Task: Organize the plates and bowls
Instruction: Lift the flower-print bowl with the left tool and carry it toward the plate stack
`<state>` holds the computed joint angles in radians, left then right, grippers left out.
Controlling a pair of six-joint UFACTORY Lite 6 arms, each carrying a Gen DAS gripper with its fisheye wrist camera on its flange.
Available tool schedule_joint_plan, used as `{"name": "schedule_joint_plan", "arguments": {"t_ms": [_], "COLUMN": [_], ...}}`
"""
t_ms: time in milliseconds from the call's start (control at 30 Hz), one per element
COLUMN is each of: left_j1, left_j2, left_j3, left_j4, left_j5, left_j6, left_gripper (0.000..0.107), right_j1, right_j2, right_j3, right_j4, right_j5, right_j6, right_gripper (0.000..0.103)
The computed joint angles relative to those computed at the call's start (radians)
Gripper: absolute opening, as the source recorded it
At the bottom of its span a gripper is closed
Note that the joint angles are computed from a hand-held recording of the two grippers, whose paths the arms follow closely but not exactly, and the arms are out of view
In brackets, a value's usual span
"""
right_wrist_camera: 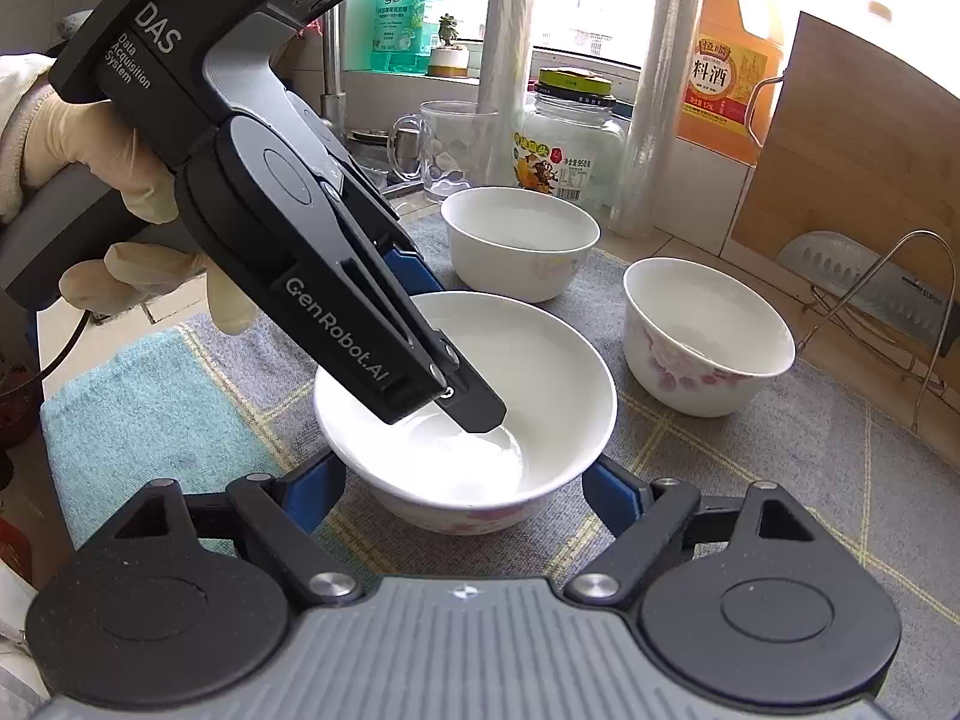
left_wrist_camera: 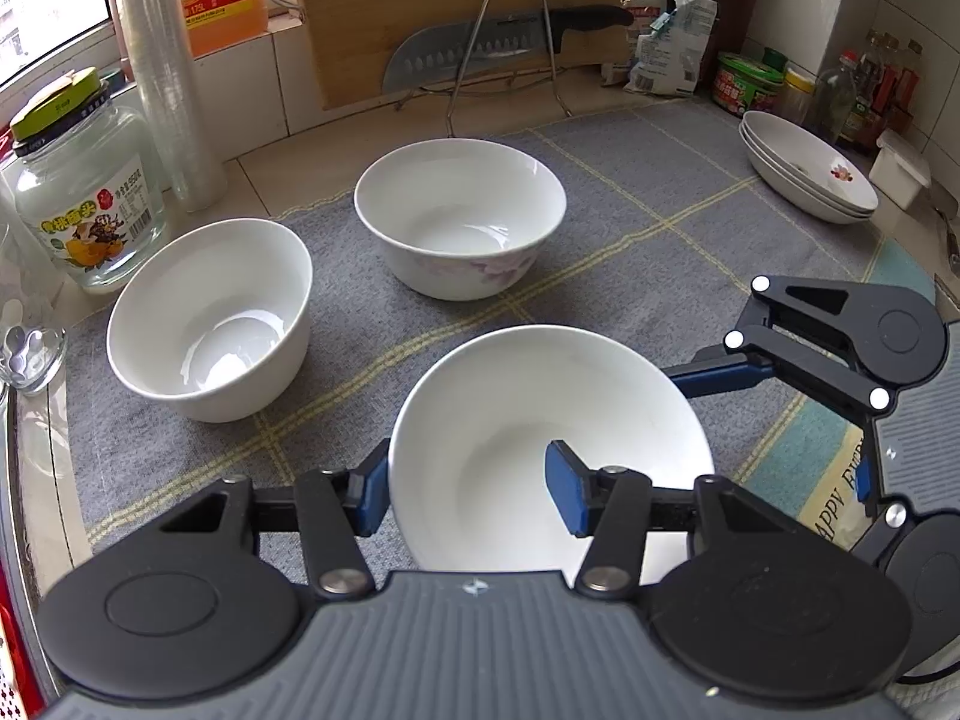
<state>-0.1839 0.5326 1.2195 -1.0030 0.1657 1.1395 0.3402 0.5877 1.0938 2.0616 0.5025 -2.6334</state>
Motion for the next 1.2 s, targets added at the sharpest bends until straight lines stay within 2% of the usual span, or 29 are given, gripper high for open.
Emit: {"name": "schedule_joint_plan", "arguments": {"t_ms": [300,700,1200], "left_j1": [-0.006,-0.055,-0.167], "left_j2": [-0.006,0.013,0.129], "left_j3": [-0.001,0.047,0.239], "left_j4": [0.014,0.042,0.264], "left_j5": [-0.001,-0.002,0.020], "left_j6": [-0.011,-0.049,-0.284], "left_gripper": [0.052,0.052,0.052], "right_j1": [-0.023,-0.079,-0.218], "right_j2": [0.004,-0.036,-0.104], "right_j3": [0.041,0.033,-0.021], "right_j4": [-0.170,-0.272,-0.340], "right_j5": [0.001,0.011,0.030], "right_j6": [0.183,0.259,0.275], "right_gripper": [0.089,0.089,0.089]}}
